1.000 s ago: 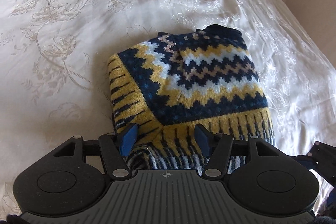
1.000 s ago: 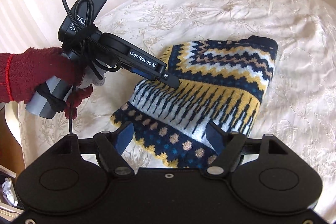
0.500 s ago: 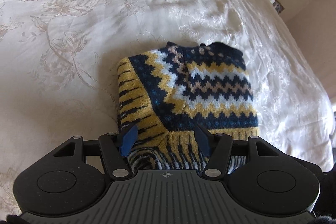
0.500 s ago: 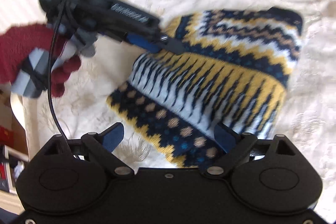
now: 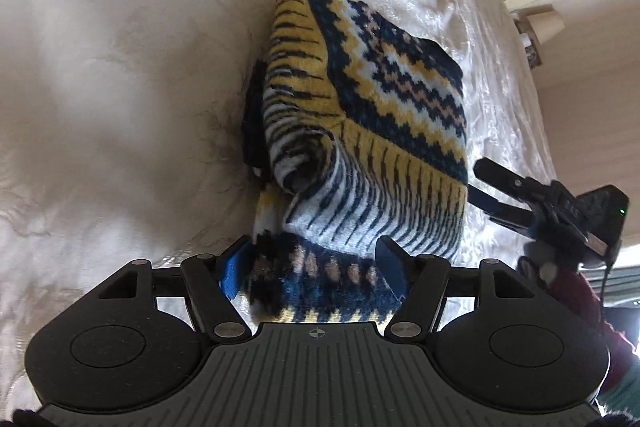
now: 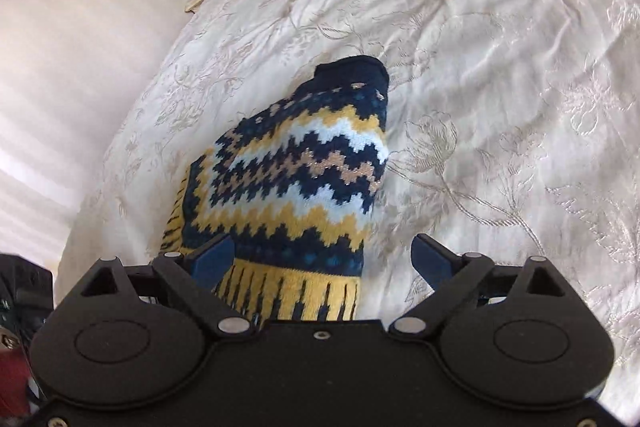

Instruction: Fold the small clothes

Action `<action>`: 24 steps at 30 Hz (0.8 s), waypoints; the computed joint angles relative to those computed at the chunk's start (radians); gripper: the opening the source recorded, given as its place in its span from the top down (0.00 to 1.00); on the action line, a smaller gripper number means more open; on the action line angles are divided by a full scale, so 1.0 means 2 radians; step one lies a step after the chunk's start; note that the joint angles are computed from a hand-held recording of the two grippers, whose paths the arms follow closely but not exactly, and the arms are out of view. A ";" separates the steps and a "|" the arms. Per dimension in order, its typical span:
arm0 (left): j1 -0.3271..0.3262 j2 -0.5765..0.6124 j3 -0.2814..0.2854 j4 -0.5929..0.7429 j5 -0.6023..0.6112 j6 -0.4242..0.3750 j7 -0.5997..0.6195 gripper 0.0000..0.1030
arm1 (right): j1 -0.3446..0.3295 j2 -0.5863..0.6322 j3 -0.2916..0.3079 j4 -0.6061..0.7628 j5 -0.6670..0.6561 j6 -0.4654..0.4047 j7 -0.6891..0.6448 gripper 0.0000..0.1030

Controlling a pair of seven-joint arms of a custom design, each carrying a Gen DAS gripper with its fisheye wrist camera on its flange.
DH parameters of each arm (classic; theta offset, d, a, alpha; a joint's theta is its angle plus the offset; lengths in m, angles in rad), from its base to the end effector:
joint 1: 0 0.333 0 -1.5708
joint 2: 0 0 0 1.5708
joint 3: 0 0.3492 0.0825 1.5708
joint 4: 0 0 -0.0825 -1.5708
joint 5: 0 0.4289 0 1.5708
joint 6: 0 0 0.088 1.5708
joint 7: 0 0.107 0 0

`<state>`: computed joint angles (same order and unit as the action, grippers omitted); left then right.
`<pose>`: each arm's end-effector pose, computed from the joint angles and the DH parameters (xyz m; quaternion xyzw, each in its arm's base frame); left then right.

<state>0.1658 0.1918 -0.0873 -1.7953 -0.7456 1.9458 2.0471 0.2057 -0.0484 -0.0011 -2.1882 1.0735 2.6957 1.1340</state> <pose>0.6652 0.0098 0.4691 0.6310 -0.6951 0.2908 0.1846 0.5867 0.0919 0.4651 -0.5670 0.7129 0.0252 0.4119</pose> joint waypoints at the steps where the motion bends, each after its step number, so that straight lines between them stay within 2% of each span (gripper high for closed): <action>1: -0.002 0.003 -0.002 0.000 -0.004 0.005 0.003 0.35 | -0.001 0.010 -0.003 0.008 0.019 -0.010 -0.010 0.07; 2: -0.004 0.007 -0.004 0.000 -0.007 0.011 0.006 0.32 | -0.003 0.018 -0.003 0.015 0.035 -0.019 -0.017 0.07; 5: -0.006 0.025 -0.009 0.012 -0.016 0.013 0.004 0.30 | -0.015 0.038 0.001 0.031 0.069 -0.047 -0.034 0.07; 11: 0.003 0.062 -0.020 0.047 -0.035 -0.022 0.015 0.24 | -0.034 0.071 0.016 0.057 0.114 -0.082 -0.052 0.04; 15: 0.019 0.078 -0.025 0.056 -0.073 -0.052 0.004 0.26 | -0.039 0.079 0.023 0.064 0.143 -0.084 -0.058 0.04; 16: 0.023 0.081 -0.026 0.058 -0.082 -0.060 0.002 0.27 | -0.042 0.079 0.023 0.065 0.153 -0.093 -0.063 0.06; 17: 0.026 0.083 -0.027 0.058 -0.090 -0.069 -0.001 0.33 | -0.043 0.078 0.023 0.066 0.154 -0.100 -0.061 0.17; 18: 0.028 0.083 -0.027 0.058 -0.092 -0.075 0.000 0.35 | -0.040 0.076 0.023 0.065 0.132 -0.094 -0.046 0.35; 19: 0.030 0.081 -0.028 0.056 -0.094 -0.079 0.005 0.35 | -0.037 0.073 0.023 0.064 0.098 -0.090 -0.026 0.42; 20: 0.031 0.076 -0.029 0.052 -0.096 -0.084 0.011 0.35 | -0.038 0.067 0.023 0.061 0.094 -0.091 -0.023 0.48; 24: 0.025 0.047 -0.027 0.022 -0.108 -0.083 0.022 0.35 | -0.038 0.032 0.017 0.036 0.108 -0.097 -0.019 0.52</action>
<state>0.2168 0.2861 -0.1419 -1.7508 -0.9625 1.7788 2.0918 0.1298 0.0158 0.0330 -2.1162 1.2889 2.5014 1.0964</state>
